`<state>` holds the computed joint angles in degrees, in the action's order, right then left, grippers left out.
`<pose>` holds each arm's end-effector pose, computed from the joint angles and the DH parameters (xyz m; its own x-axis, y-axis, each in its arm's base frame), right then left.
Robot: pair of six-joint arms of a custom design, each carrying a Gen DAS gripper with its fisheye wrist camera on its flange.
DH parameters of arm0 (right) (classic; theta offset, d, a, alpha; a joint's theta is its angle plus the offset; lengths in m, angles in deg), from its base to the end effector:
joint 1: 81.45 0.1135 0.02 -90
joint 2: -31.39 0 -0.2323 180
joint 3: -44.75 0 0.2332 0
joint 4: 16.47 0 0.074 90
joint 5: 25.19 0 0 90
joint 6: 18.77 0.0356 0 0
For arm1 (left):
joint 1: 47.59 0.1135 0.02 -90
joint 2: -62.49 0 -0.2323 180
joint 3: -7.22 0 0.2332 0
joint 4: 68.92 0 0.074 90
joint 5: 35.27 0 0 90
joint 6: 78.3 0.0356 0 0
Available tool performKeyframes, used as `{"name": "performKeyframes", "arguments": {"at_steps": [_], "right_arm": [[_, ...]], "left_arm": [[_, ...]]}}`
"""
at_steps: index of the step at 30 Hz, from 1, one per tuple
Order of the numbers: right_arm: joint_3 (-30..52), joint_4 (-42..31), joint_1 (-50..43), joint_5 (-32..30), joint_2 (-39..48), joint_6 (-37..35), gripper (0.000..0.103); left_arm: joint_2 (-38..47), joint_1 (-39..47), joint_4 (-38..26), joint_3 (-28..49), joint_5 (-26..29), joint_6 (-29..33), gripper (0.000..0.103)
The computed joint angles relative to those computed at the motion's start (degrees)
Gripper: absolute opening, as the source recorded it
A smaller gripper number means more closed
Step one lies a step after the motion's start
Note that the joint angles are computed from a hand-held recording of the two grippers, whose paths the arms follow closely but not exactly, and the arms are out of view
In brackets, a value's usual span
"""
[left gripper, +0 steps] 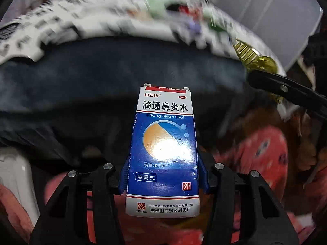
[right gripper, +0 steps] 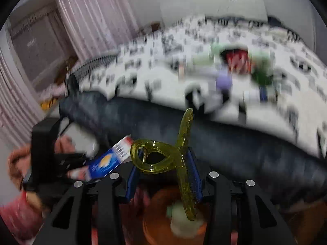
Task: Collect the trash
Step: 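Lower both tools to the orange basin and release box and clip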
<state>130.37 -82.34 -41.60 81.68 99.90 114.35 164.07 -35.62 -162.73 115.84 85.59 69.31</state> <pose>0.1824 0.1388 0.3170 -0.7401 0.2343 -0.6303 0.0542 0.9551 0.2913 0.3011 0.0452 0.2653 -0.6497 0.6032 -0.4626 0.7445 0.6279 -0.2268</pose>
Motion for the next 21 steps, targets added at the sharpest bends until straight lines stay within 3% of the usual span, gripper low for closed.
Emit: {"name": "performKeyframes", "arguments": {"at_steps": [4,10,13,16,21], "right_arm": [[-11.7,2.07,3.54,-4.42,-3.02,7.49,0.043],[-28.11,13.24,-2.71,-18.5,3.75,14.13,0.043],[-30.6,19.23,-5.41,-24.18,11.61,13.52,0.043],[-30.7,23.54,-7.64,-28.75,18.64,12.39,0.043],[-30.84,25.93,-9.5,-30.89,23.33,11.1,0.043]], "left_arm": [[-2.14,-6.1,10.6,-15.26,-9.38,-2.32,0.05],[8.79,-15.18,21.54,-20.93,-20.97,-12.63,0.05],[13.33,-18.39,26.74,-22.65,-26.01,-15.67,0.05],[18.47,-20.9,28.02,-21.49,-29.03,-18.88,0.05],[22.08,-24.6,32.38,-21.97,-31.69,-23.0,0.05]]}}
